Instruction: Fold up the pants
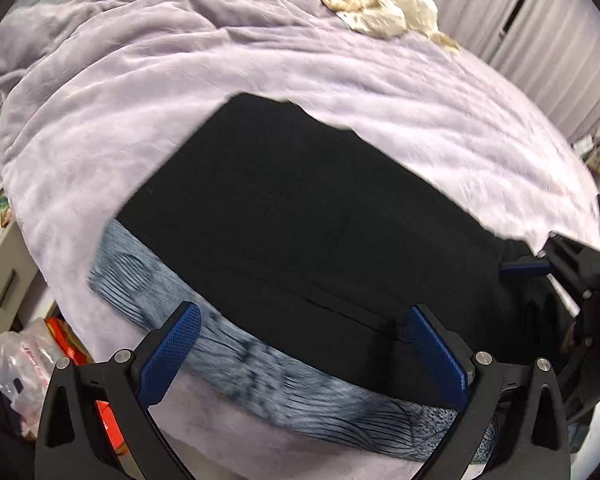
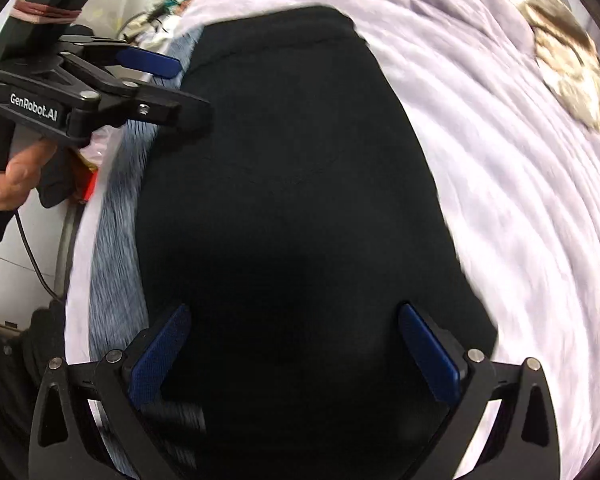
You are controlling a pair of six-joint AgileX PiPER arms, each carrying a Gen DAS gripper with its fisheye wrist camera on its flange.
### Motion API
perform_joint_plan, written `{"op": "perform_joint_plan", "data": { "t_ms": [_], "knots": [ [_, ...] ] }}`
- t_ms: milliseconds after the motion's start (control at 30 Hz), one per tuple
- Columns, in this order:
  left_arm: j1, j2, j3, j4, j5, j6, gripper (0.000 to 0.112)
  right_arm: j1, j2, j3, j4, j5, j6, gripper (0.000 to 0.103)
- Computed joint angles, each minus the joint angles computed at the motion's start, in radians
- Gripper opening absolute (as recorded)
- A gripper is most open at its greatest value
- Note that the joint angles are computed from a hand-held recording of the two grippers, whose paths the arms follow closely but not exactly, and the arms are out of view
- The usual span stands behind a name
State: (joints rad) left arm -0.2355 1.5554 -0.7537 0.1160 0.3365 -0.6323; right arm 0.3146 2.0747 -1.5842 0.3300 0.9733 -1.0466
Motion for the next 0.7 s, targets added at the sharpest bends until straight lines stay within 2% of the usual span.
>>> {"op": "perform_joint_plan", "data": {
  "t_ms": [67, 167, 233, 267, 333, 500, 600, 633, 700],
  "knots": [
    [0.067, 0.011, 0.005, -0.087, -0.021, 0.108, 0.103, 0.030, 0.030, -0.059, 0.000, 0.023, 0.030, 0.103],
    [0.125, 0.061, -0.027, -0.091, -0.011, 0.144, 0.103, 0.048, 0.045, -0.108, -0.006, 0.055, 0.035, 0.103],
    [0.140, 0.077, -0.049, -0.021, 0.017, 0.107, 0.103, 0.084, 0.089, -0.190, -0.018, 0.078, 0.073, 0.103],
    [0.157, 0.083, -0.058, -0.035, 0.026, 0.137, 0.103, 0.102, 0.118, -0.242, -0.025, 0.094, 0.093, 0.103],
    [0.218, 0.066, -0.052, -0.158, 0.024, 0.264, 0.103, 0.133, 0.167, -0.321, -0.018, 0.107, 0.132, 0.103],
    [0.355, -0.002, -0.012, -0.248, 0.019, 0.365, 0.103, 0.214, 0.284, -0.528, -0.025, 0.109, 0.282, 0.103],
    [0.403, 0.025, -0.009, -0.371, 0.020, 0.511, 0.103, 0.259, 0.296, -0.536, -0.047, 0.032, 0.317, 0.103],
    [0.402, 0.025, -0.003, -0.348, 0.020, 0.498, 0.103, 0.273, 0.308, -0.552, -0.054, 0.014, 0.325, 0.103],
    [0.381, 0.041, -0.003, -0.296, 0.011, 0.456, 0.103, 0.308, 0.353, -0.637, -0.093, 0.032, 0.366, 0.103]
  ]
}}
